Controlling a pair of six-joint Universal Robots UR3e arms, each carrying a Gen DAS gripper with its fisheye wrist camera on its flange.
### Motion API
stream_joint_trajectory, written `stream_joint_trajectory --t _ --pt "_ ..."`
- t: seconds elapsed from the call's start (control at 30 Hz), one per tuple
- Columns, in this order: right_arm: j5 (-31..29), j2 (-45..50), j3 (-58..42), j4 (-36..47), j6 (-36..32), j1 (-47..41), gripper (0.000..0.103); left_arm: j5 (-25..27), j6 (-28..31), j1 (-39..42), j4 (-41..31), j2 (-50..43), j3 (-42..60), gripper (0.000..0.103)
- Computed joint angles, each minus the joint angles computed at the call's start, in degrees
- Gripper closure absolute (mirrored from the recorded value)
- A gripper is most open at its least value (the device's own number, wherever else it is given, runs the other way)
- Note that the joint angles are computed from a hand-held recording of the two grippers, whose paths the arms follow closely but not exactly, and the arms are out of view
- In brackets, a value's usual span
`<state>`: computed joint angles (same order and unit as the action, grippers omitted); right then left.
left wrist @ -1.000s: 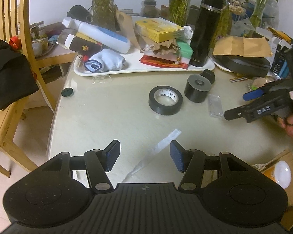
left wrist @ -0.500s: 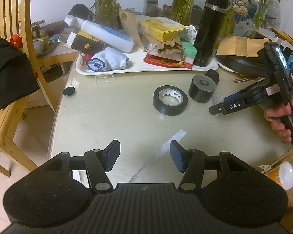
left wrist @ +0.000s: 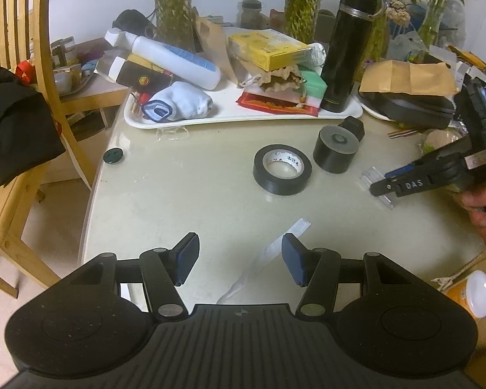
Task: Organize rigid objects
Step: 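Close the right gripper on the clear plastic case, then grasp the black electrical tape roll with the left gripper while the right lifts the clear case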
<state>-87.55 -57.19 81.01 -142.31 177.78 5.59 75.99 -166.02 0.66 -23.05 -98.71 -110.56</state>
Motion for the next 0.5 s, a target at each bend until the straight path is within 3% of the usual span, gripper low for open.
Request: stream_joint_trajectory --t 0.23,0.5 --pt "3.4 -6.1 8.0 -3.5 -0.8 -2.0 0.068 -3.6 2.6 0.7 1.1 -1.6 0.9 0.047" --pt "5.6 -10.7 12.4 -4.7 -2.5 -2.4 0.068 -8.7 3.7 0.3 3.9 -10.3 8.6 0.047"
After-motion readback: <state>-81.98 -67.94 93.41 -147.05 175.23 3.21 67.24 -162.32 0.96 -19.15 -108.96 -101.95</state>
